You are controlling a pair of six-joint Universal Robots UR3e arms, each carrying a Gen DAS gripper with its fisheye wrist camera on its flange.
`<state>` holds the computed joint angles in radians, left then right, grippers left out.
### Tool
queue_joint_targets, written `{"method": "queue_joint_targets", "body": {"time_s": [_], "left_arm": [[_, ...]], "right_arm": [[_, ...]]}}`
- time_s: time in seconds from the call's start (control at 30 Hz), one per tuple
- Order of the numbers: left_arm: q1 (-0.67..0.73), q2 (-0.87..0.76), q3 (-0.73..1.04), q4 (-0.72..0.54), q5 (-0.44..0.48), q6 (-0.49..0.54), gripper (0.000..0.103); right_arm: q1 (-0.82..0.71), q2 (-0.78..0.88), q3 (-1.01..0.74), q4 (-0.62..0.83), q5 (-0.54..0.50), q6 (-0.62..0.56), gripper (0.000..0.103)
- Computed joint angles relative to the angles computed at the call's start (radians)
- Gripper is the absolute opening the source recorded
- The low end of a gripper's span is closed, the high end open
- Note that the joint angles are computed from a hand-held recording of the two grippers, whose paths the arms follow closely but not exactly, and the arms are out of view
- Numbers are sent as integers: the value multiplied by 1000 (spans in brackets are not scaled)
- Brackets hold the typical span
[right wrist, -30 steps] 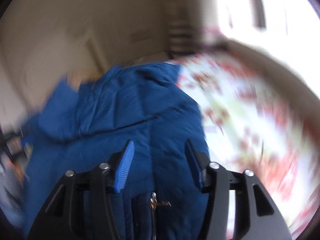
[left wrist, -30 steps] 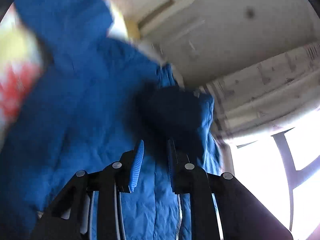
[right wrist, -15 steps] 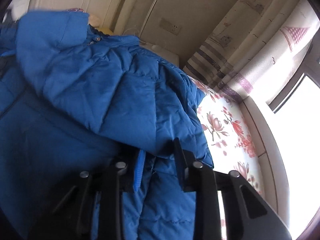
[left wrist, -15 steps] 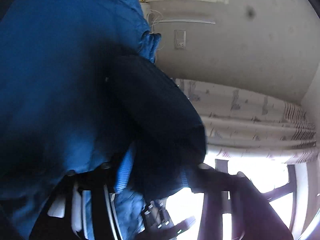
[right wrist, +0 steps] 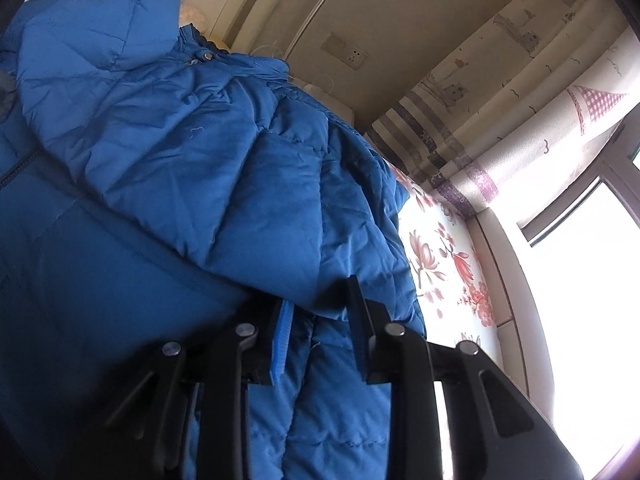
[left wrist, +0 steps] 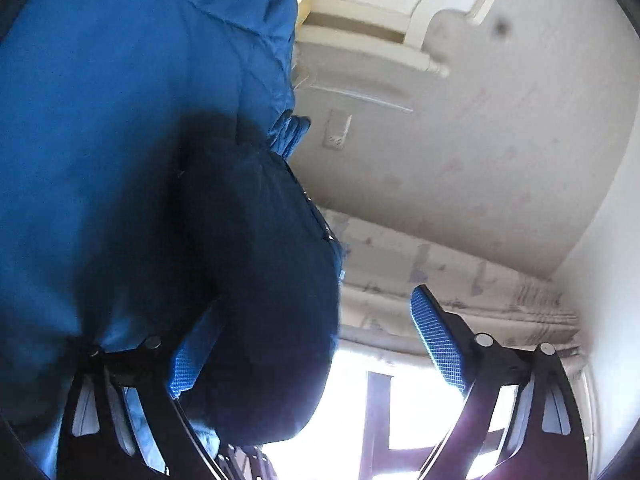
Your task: Fold large clothes
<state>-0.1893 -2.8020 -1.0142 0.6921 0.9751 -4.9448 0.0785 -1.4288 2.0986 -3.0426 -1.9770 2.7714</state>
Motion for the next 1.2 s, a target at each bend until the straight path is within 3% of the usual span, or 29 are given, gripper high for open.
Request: {"method": "queue_joint_targets", "body": {"time_s": [0.07, 0.1, 0.2, 0.23, 0.3, 0.33, 0.37, 0.43, 0.53, 0.57, 0.63, 0.73, 0.8, 0.83, 0.9, 0.97, 1.0, 1.03, 1.07, 1.13, 1.17, 1.2], "left_arm": [[7, 42, -37, -95, -10, 63, 50], [7, 109, -118, -145, 10, 132, 26], [0, 387, -432, -185, 145, 446, 19], [-26, 492, -526, -209, 221, 634, 19], [-123, 696, -637, -383, 464, 939, 19], [-179, 756, -637, -508, 595, 1042, 19], [-199, 784, -633, -600, 646, 1086, 19], [-201, 823, -638, -781, 651, 1125, 21], [-159, 822, -598, -1040, 578, 1082, 23], [-135, 832, -615, -1084, 528, 1063, 23], [-139, 910, -702, -1070, 540, 1060, 26], [-284, 959, -670, -1050, 881, 1035, 29], [-350, 904, -578, -1027, 1043, 1103, 31], [-356, 873, -477, -1085, 1059, 1155, 59], [-332, 821, -364, -1151, 1019, 1201, 97], [-335, 752, -238, -1302, 1073, 1221, 95], [-339, 751, -238, -1311, 1113, 1223, 92], [-347, 765, -280, -1269, 1140, 1212, 90], [-372, 820, -364, -1192, 1226, 1157, 90], [-406, 859, -420, -1061, 1302, 1154, 90], [-414, 840, -386, -1029, 1286, 1225, 91], [-403, 824, -329, -1080, 1227, 1290, 98]], "right_arm": [[8, 3, 1, -6, -13, -1, 27], [11, 5, 1, -9, -18, -3, 27], [6, -3, 6, -6, -8, 0, 27], [1, -10, 8, 0, 2, 3, 27], [-9, -22, 11, 15, 21, 8, 27], [-18, -31, 12, 24, 38, 11, 27], [-26, -37, 13, 33, 51, 13, 27], [-46, -53, 14, 53, 83, 18, 27], [-54, -59, 15, 62, 96, 22, 27], [-52, -59, 15, 62, 95, 23, 27], [-50, -58, 16, 58, 90, 22, 27], [-56, -62, 20, 53, 97, 22, 25], [-57, -69, 28, 43, 99, 26, 18], [-62, -73, 36, 31, 103, 26, 15], [-83, -96, 55, 17, 133, 34, 14], [-86, -89, 36, 53, 135, 43, 15], [-80, -77, 23, 67, 124, 44, 15], [-72, -69, 16, 70, 112, 43, 15], [-63, -61, 13, 67, 99, 41, 15], [-59, -57, 12, 70, 95, 43, 17], [-64, -57, 5, 86, 105, 42, 17], [-66, -57, 2, 94, 110, 43, 17]]}}
